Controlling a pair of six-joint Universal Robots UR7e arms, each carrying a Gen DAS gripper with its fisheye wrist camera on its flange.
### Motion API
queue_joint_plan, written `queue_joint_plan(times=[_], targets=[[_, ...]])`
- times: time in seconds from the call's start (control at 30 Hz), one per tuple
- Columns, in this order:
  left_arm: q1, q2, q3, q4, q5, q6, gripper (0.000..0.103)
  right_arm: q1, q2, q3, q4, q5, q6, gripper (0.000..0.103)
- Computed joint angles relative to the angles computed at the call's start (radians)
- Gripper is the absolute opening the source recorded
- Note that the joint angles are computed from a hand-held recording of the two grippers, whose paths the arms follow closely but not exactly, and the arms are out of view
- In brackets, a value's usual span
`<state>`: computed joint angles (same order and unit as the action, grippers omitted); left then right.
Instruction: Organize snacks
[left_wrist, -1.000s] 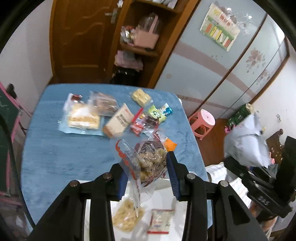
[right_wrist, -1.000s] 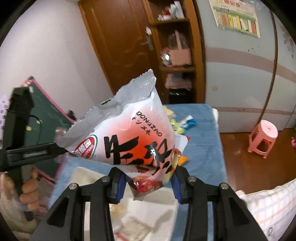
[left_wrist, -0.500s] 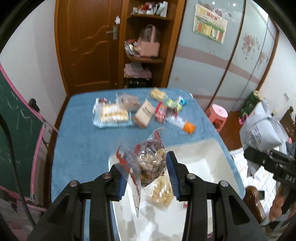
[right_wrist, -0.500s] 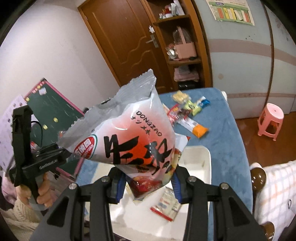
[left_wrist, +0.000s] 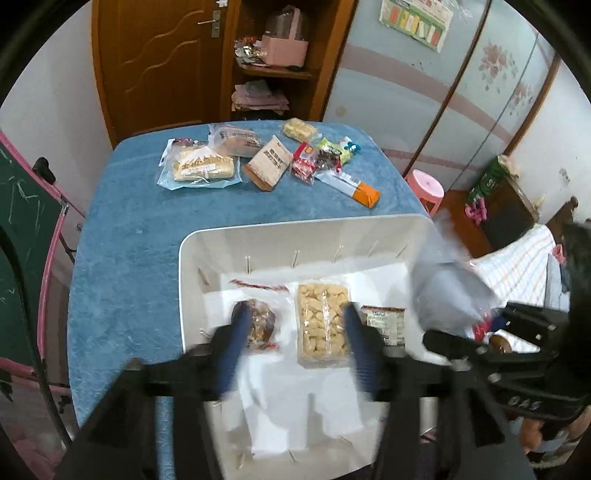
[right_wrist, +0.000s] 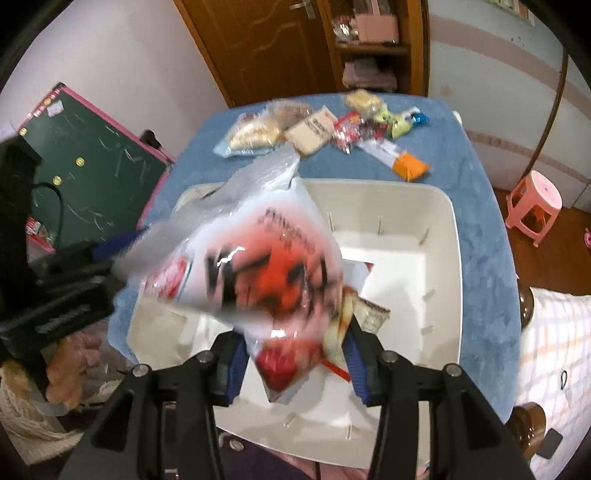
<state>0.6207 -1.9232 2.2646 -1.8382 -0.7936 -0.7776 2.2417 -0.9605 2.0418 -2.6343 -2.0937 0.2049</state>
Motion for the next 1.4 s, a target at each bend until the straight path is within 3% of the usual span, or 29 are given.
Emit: queue_joint_plan(times=[0.03,0.2,0.9,1.4], targets=[[-0.006,-0.008,0.004,-0.006,0.008,-0.006,0.077,0.0,-0.001,0.004,0.002,-0.004,0.005,0.048],[-0.022,-0.024,0.014,-0.028,0.014,0.005,0.08,0.0,0.008,-0.001,0.016,-0.023,0.016,0.057],[-0.019,-0.003,-0.001,0.02,0.021,-0.005,0.08,0.0,0.019,-0.001,0.003,0.011,-0.019,0.057],[-0.021,0.037,-0.014,0.031,0.067,0.018,0.08,-0.023,0.035,-0.011,0.006,0.038,-0.04,0.057]])
